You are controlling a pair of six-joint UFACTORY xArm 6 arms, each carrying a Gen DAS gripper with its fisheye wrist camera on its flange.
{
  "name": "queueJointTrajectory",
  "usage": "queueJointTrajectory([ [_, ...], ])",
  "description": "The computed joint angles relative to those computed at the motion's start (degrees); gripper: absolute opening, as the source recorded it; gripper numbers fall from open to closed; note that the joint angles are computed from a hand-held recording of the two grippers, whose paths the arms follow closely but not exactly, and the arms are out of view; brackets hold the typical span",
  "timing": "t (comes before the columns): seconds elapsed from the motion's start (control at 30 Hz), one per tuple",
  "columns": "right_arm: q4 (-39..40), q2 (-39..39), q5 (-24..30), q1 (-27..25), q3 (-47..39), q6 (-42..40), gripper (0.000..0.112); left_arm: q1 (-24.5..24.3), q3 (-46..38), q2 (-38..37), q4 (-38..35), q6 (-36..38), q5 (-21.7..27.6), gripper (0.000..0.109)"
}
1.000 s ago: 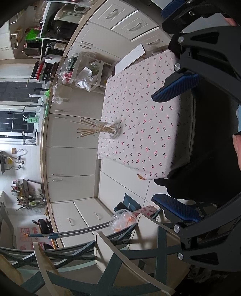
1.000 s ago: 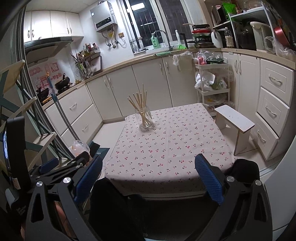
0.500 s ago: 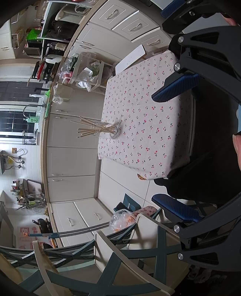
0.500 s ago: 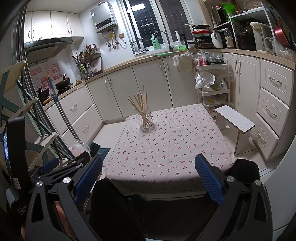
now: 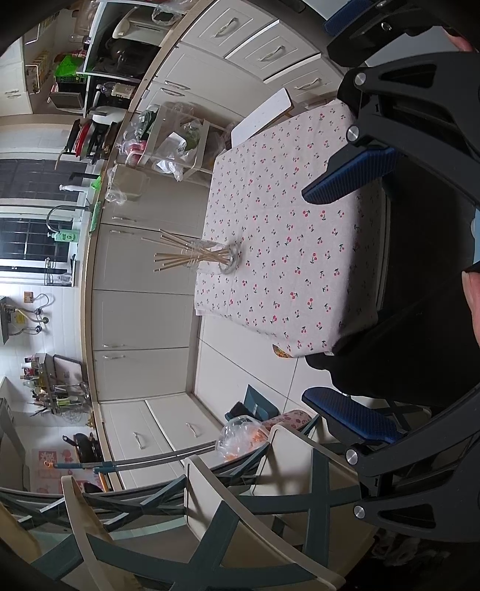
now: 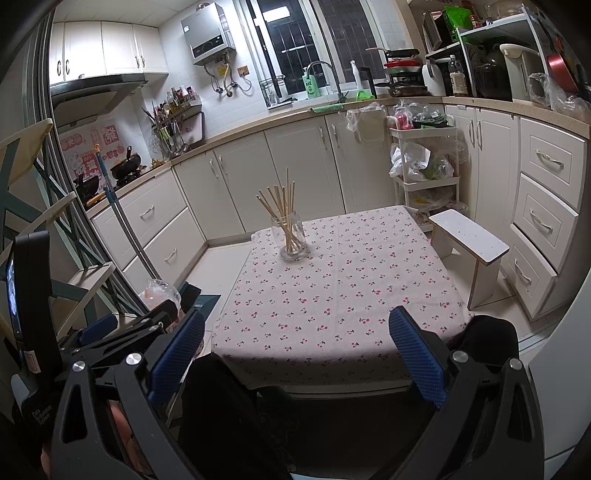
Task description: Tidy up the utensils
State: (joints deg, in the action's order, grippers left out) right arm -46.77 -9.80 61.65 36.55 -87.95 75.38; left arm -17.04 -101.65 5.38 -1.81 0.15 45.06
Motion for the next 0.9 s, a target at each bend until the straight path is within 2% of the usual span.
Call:
queueJointTrajectory([
  [0.9,0.1,0.3,0.3,0.3,-0.2,0.2,0.096,0.4,0.3,0.1,-0.4,0.3,-0.1,0.095],
])
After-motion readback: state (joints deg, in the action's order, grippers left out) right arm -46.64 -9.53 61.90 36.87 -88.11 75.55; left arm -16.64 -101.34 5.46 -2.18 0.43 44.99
